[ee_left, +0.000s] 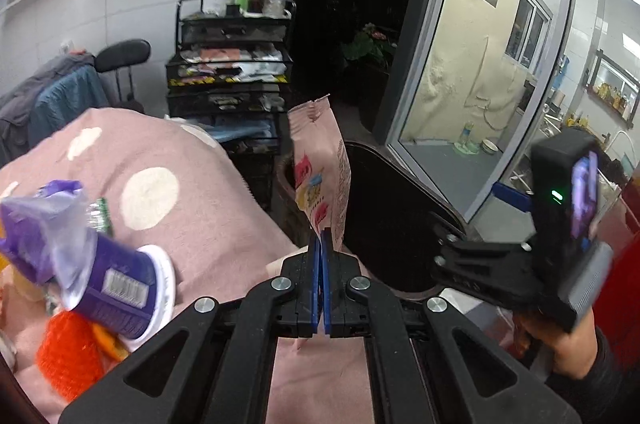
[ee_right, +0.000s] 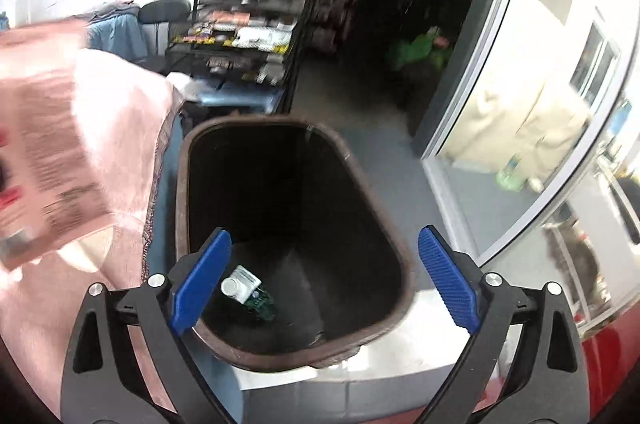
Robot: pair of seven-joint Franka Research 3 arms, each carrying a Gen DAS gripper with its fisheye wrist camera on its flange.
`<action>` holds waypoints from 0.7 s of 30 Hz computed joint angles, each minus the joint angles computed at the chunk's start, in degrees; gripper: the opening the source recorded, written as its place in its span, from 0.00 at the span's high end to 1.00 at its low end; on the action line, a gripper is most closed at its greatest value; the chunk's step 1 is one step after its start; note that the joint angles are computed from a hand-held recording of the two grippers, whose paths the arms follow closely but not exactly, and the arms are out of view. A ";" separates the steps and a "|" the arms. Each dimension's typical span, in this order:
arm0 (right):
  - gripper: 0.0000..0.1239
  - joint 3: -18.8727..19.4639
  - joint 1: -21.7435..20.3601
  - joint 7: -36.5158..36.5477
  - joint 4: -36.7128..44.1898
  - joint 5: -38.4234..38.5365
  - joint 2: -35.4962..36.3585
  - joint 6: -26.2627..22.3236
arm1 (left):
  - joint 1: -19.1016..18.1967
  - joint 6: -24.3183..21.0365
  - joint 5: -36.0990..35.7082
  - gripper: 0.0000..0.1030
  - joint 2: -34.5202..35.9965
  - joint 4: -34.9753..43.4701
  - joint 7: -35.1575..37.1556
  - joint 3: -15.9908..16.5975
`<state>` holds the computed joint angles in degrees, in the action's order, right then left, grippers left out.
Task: Collect trash
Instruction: 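Carry both items to the brown bin and open both tools to drop them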
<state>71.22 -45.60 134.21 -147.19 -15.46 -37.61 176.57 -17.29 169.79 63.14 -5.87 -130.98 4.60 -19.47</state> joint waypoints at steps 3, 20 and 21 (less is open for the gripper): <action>0.23 -2.14 2.48 0.18 -1.27 0.08 -2.28 -1.21 | -1.18 1.66 -9.41 0.98 4.38 2.82 9.00 1.23; 0.23 -13.00 9.85 4.25 -8.02 -1.04 0.55 -0.52 | -6.93 -2.13 -39.38 0.78 19.13 15.50 38.54 1.24; 0.23 -13.20 9.95 4.55 -8.31 -1.27 0.52 -0.45 | -7.62 -2.37 -39.33 0.67 19.33 15.86 38.34 1.84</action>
